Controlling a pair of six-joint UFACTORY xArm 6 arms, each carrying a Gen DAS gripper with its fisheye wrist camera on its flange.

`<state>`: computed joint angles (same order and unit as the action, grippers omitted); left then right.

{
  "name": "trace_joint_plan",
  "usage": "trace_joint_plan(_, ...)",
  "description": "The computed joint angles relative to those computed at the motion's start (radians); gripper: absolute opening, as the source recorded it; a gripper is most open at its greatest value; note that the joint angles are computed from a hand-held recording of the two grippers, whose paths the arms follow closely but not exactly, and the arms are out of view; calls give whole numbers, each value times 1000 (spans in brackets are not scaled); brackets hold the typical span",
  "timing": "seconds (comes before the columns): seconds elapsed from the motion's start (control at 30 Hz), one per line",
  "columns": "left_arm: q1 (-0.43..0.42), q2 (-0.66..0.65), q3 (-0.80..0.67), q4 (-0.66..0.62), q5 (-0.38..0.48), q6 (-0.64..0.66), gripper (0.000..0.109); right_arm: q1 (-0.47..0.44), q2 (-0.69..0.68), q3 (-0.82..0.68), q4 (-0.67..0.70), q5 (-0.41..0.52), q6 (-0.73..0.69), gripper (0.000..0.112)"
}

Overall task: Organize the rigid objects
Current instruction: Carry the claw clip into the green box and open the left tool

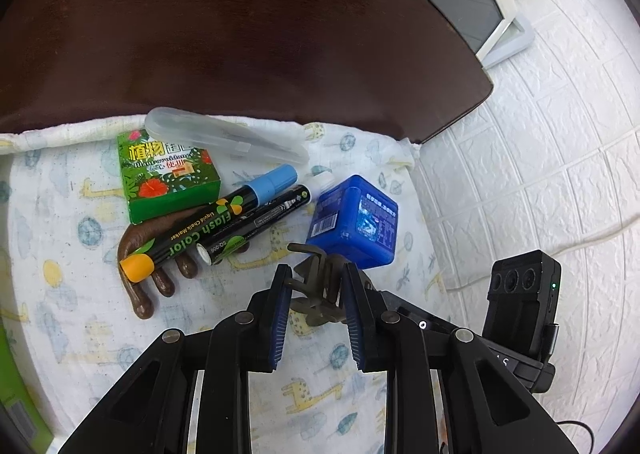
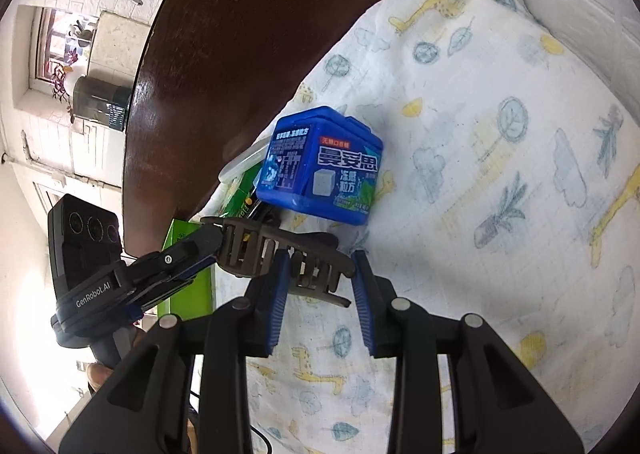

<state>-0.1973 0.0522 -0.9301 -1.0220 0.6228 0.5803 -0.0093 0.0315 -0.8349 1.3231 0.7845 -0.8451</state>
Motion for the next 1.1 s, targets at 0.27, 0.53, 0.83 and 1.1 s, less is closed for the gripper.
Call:
trace_joint_plan(0.27,81,-178,89,-49,10,84,25,78,-99,-5,23,-3,-20,32)
trace_joint_plan(0.53,332,-393,235,-13,52,136,26,289,-39,-145,11,-2,-1,32)
trace_joint_plan(0.83,682,-351,234,-29,129,286,25,568,212,-445,-26,-39,86,32)
trace_joint_plan(1.1,790,-119,118,-94,164,359,26,698,466,-736,-304,-146,366,32)
